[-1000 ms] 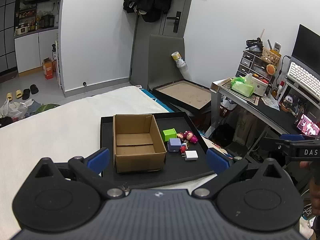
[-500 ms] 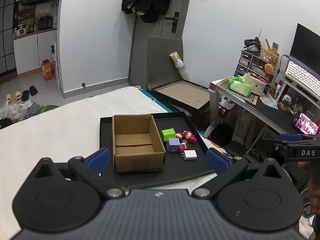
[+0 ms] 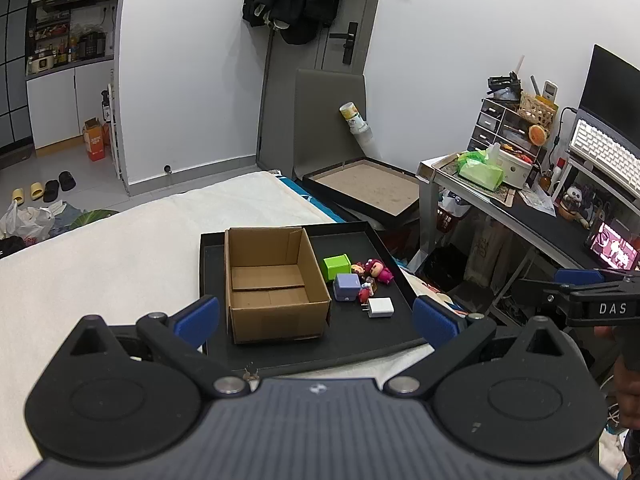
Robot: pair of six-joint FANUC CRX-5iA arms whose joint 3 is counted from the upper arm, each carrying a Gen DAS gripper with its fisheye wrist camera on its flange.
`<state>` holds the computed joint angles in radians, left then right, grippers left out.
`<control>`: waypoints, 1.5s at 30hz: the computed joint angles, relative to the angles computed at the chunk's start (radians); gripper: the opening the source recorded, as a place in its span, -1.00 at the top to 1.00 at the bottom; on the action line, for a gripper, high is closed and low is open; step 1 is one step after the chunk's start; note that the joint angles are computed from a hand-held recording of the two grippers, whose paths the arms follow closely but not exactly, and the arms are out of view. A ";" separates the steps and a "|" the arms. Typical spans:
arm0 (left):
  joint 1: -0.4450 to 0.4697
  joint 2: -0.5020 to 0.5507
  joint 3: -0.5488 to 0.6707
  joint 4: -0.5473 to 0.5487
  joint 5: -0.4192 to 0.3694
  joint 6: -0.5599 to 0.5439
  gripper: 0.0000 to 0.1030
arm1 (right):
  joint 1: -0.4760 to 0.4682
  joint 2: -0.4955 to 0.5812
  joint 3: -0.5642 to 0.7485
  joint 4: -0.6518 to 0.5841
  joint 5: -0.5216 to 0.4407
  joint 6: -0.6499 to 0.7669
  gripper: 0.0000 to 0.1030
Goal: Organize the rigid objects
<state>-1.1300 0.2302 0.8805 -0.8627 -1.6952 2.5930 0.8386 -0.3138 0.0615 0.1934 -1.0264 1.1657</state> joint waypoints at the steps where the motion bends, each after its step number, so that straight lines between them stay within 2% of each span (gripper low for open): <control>1: -0.002 -0.005 -0.012 0.001 0.003 0.006 -0.99 | -0.001 0.000 0.000 -0.001 0.000 0.001 -1.00; 32: -0.014 -0.006 -0.028 -0.014 -0.007 0.035 -0.99 | -0.002 -0.017 -0.038 -0.002 0.028 0.003 -1.00; 45: 0.100 -0.011 -0.062 0.098 0.022 0.022 -0.99 | -0.060 0.036 -0.016 -0.076 0.074 0.033 -1.00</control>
<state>-1.0305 0.2188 0.8187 -0.7645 -1.6732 2.6150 0.7787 -0.2779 0.0453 0.1171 -0.9520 1.1987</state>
